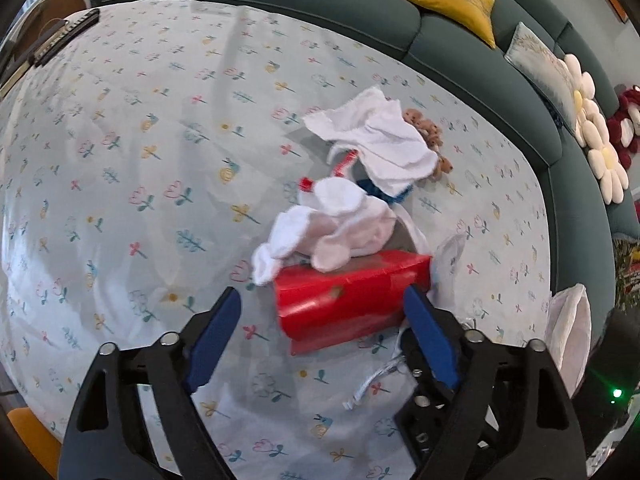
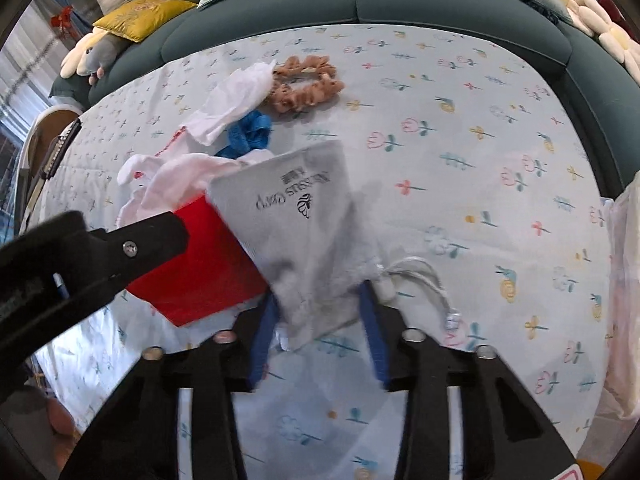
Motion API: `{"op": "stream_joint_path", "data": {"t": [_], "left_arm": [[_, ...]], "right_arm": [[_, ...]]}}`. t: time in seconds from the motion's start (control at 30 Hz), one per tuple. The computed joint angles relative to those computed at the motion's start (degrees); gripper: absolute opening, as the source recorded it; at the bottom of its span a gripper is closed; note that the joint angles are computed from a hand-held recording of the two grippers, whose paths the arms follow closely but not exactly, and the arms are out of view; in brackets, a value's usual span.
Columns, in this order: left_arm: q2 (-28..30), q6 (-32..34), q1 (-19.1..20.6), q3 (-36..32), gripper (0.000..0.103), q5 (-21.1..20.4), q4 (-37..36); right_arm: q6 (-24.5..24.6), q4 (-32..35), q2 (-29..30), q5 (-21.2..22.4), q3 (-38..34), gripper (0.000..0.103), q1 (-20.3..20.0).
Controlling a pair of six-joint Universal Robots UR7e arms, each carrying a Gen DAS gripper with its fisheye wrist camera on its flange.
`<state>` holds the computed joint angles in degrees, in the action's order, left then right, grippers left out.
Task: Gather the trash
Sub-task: 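Grasp the red box with the left tool while the right tool grasps the grey pouch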
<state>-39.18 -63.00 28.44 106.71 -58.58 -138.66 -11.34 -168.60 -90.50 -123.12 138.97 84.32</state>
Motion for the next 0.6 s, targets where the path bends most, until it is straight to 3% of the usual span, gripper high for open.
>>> {"op": "stream_joint_path", "data": {"t": [0.13,0.33,0.6], "left_arm": [[1.36,0.91,-0.36,-0.93,0.057,-1.18,-0.49],[2.49,1.65,-0.91,-1.77,0.022,-2.97,-0.89],[2.89,2.16,-3.87,-2.38,0.009,-3.03,-1.16]], "right_arm": [[0.22,1.73,-3.57,0.76,0.53,0.010,-2.10],[0.18,4.01,-8.98,1.06,1.24,0.008,-4.20],[0.21,7.22,-16.28,2.58,1.87,0.007,-5.36]]}}
